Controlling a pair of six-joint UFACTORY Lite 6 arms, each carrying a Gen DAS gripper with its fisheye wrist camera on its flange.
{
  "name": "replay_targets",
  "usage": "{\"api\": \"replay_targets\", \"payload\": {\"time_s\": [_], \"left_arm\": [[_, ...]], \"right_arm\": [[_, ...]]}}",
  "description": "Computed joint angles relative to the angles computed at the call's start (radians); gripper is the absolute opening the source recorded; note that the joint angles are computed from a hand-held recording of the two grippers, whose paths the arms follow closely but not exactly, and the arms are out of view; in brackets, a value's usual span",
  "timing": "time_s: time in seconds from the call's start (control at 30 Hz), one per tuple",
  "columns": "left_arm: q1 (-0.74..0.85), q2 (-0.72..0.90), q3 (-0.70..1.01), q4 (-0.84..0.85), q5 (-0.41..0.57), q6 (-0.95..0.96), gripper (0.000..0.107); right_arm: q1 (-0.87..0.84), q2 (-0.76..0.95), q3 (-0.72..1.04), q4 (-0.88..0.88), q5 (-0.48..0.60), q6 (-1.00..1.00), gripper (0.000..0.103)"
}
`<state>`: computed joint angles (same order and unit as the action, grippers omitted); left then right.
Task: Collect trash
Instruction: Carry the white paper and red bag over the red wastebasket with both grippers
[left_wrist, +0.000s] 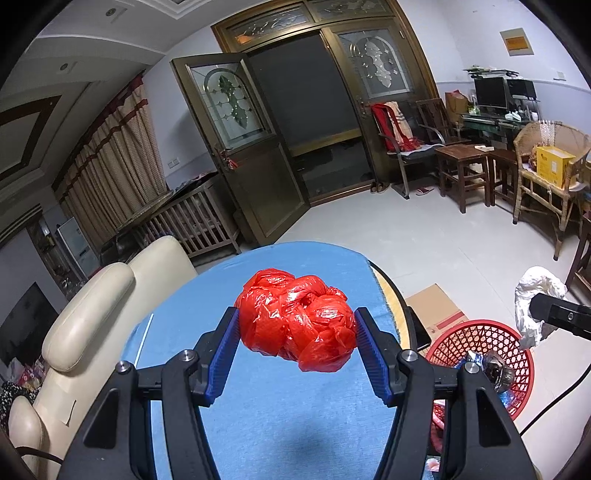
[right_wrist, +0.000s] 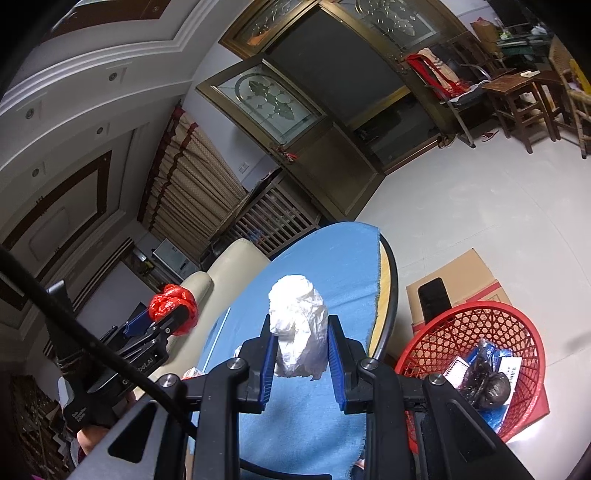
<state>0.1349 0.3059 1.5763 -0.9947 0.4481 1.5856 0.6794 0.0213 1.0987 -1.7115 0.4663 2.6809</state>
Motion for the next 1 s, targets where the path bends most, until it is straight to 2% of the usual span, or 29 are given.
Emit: {"api": "replay_targets", "payload": {"time_s": [0.4, 1.0], "left_arm": [[-0.046, -0.007, -0.017, 0.047, -0.025, -0.018, 0.064], [-0.131, -0.037, -0.089, 0.078, -0.089, -0.008, 0.064]], "right_arm": [[-0.029, -0.079, -0.117, -0.095, -0.005, 0.126, 0.027], [-0.026, -0.176, -0.196, -0.042, 0.016, 0.119, 0.028]]}}
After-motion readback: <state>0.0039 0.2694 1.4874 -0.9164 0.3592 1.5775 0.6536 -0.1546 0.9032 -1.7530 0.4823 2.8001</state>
